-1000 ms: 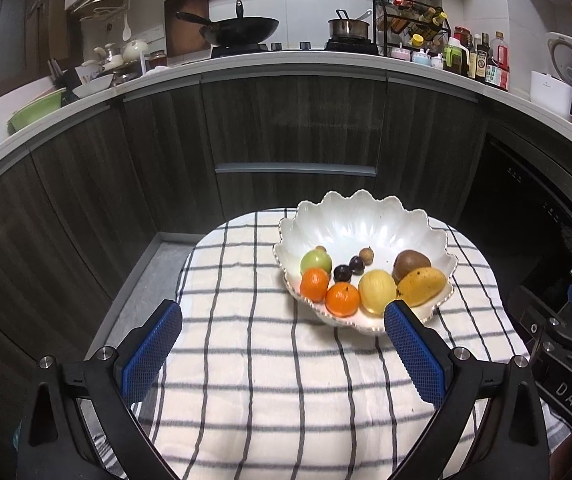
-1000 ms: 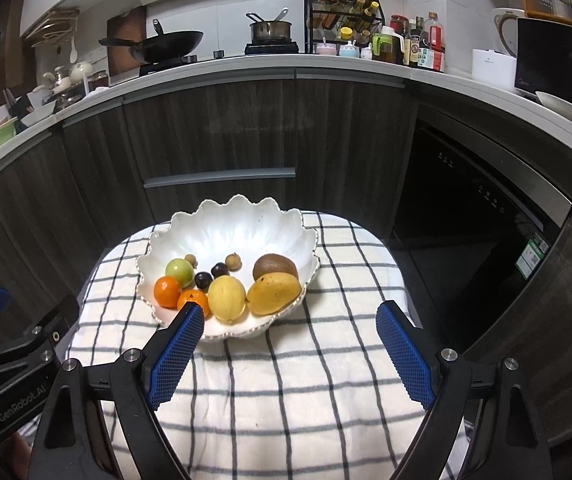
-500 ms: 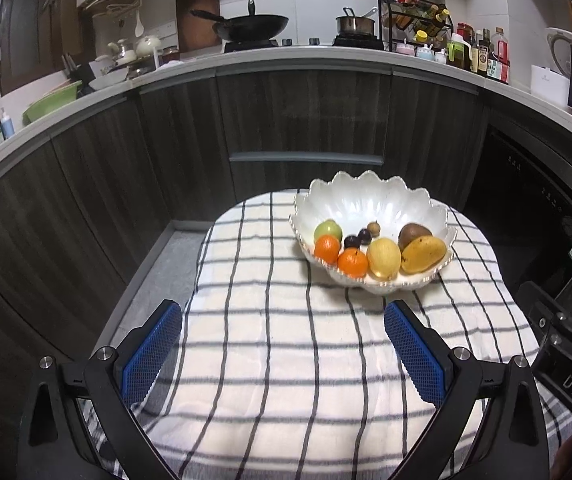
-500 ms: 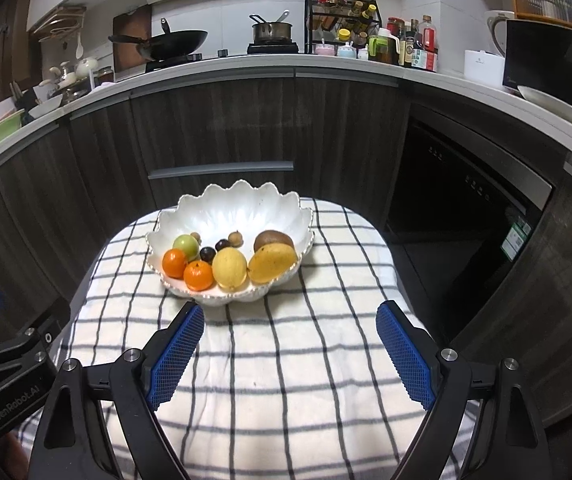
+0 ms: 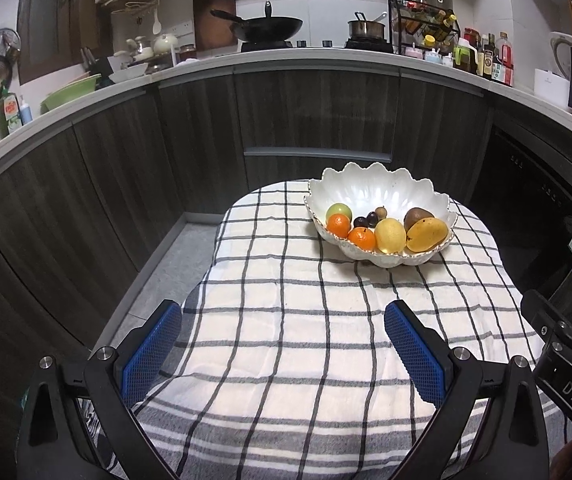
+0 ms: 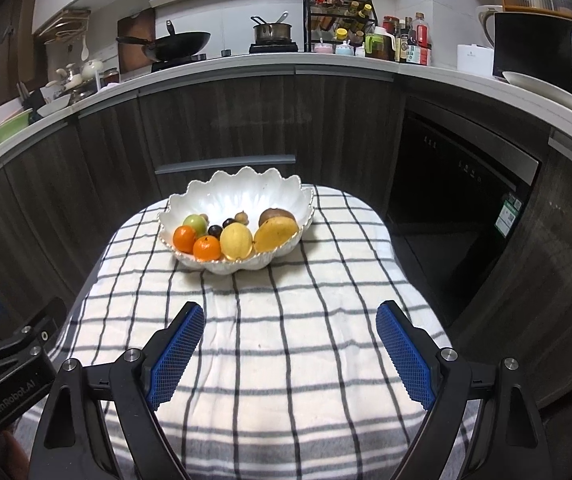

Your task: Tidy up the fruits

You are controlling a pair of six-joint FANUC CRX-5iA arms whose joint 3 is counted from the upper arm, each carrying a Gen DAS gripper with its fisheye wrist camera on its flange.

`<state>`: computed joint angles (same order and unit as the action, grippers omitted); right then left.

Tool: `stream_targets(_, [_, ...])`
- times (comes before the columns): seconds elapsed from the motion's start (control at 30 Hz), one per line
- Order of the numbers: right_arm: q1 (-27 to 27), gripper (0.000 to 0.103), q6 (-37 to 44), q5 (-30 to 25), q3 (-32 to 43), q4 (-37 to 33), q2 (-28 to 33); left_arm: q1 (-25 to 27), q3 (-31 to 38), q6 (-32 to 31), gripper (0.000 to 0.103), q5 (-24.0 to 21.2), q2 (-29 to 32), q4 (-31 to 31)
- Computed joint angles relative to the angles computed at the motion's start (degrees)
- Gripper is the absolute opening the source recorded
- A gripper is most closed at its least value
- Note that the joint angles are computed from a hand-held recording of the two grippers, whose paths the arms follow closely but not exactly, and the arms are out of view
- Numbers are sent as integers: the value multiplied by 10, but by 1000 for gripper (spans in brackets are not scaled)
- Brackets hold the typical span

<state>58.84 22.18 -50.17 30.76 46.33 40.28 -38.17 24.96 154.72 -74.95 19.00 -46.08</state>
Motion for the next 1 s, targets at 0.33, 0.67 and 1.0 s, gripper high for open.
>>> stream_targets(0.33, [13,89,-68,21,-86,67,-45,-27,-33,37,103,-11,-24,-21])
stream_targets(0.67, [16,89,-122,37,-146,119,-76,-53,-41,46,103,-21,-31,-48])
stream_targets(1.0, [14,89,-125,34,-150,121,-78,-56,-37,43,103,-23,-30,-50])
